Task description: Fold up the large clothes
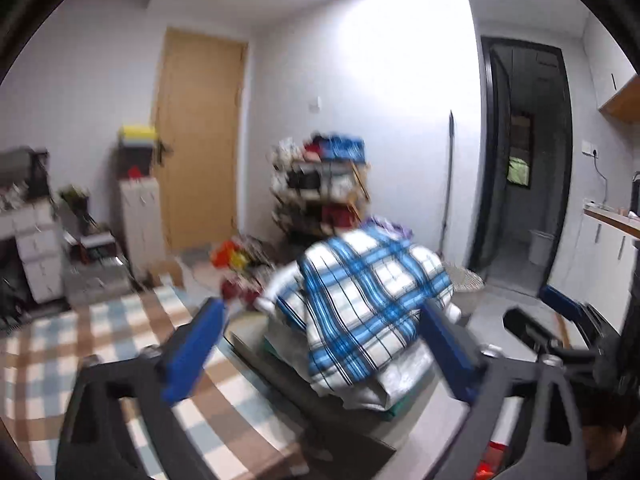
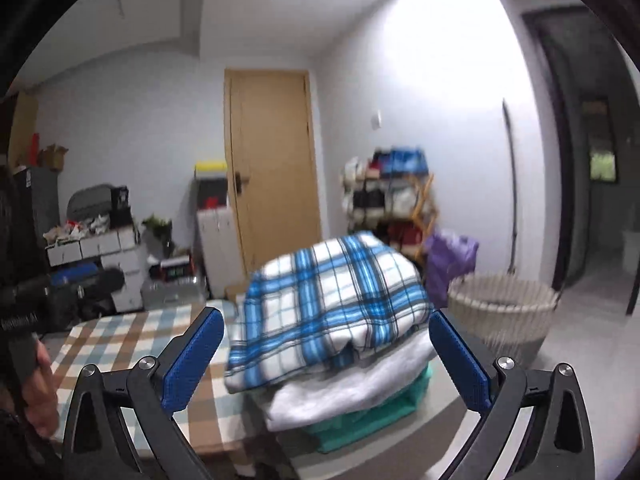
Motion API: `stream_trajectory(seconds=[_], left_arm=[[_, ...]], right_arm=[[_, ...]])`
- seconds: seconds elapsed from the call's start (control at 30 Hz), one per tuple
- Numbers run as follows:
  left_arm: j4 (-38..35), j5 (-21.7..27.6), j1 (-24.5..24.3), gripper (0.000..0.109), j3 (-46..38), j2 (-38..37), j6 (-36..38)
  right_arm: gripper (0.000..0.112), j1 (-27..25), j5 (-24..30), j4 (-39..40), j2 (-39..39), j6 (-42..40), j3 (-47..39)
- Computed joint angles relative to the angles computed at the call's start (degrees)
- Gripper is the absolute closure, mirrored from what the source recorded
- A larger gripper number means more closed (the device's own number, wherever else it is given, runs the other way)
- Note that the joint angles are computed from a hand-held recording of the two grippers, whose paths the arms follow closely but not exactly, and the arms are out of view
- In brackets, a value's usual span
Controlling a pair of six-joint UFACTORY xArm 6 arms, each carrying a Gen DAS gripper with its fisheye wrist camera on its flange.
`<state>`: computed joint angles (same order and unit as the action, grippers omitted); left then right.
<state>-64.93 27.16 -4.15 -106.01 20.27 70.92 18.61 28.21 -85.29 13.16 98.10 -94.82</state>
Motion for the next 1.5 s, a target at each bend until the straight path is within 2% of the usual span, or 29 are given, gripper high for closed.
stream_trajectory(seconds=[0.07, 0.1, 0.2, 0.27, 0.4, 0.53, 0.63, 0.77, 0.87, 1.03, 1.17, 1.3, 1.5], left_arm=[[-9.3, -3.1, -0.28, 0.007, 4.32, -3.39, 8.66], [-12.49, -4.47, -0.69, 0.007, 5.88, -4.62, 11.57], [-15.17, -2.1, -0.02, 0.007, 8.59, -6.71, 13.84], [-16.18, -3.26, -0.2, 0.007, 9.42, -7.13, 14.65], [-23.56, -6.83, -1.3, 0.007, 13.24, -9.24, 22.84], [-19.94, -7.14, -1.87, 0.007, 14.0, -9.07, 20.1], [-22.42, -8.4, -2.51, 0.007, 14.85, -9.26, 23.53], [-17.78, -8.3, -2.62, 0.007, 13.89, -7.64, 18.91], [-18.0, -8.7, -2.62, 0.007, 13.37, -6.74, 18.52], [-17.4, -9.08, -2.35, 0.007, 12.57, -5.92, 17.16], [-16.89, -7.83, -1.81, 0.007, 13.73, -6.86, 16.37], [-15.84, -8.8, -1.93, 0.007, 14.84, -7.8, 14.97], [-16.54, -8.31, -1.84, 0.007, 16.04, -9.08, 16.53]], right_arm=[[0.009, 3.69, 6.62, -6.08, -3.39, 6.34, 3.99], [0.009, 4.53, 7.99, -7.96, -4.13, 8.06, 4.9], [0.009, 8.71, 15.22, -11.94, -7.93, 10.78, 9.73], [0.009, 9.84, 16.97, -12.03, -8.99, 10.7, 10.73], [0.009, 11.41, 18.79, -14.09, -11.93, 12.41, 13.53], [0.009, 12.02, 19.88, -12.71, -12.68, 10.39, 13.96], [0.009, 12.03, 19.79, -11.8, -12.95, 9.8, 14.43], [0.009, 11.9, 19.7, -10.84, -12.8, 9.3, 14.55], [0.009, 11.15, 18.27, -11.01, -13.47, 11.13, 15.31], [0.009, 11.64, 19.92, -11.93, -14.33, 12.36, 16.46], [0.009, 11.69, 20.37, -12.54, -14.73, 12.88, 17.02], [0.009, 11.45, 19.69, -12.2, -14.71, 12.98, 16.99], [0.009, 11.72, 19.84, -12.23, -14.67, 12.73, 16.89]])
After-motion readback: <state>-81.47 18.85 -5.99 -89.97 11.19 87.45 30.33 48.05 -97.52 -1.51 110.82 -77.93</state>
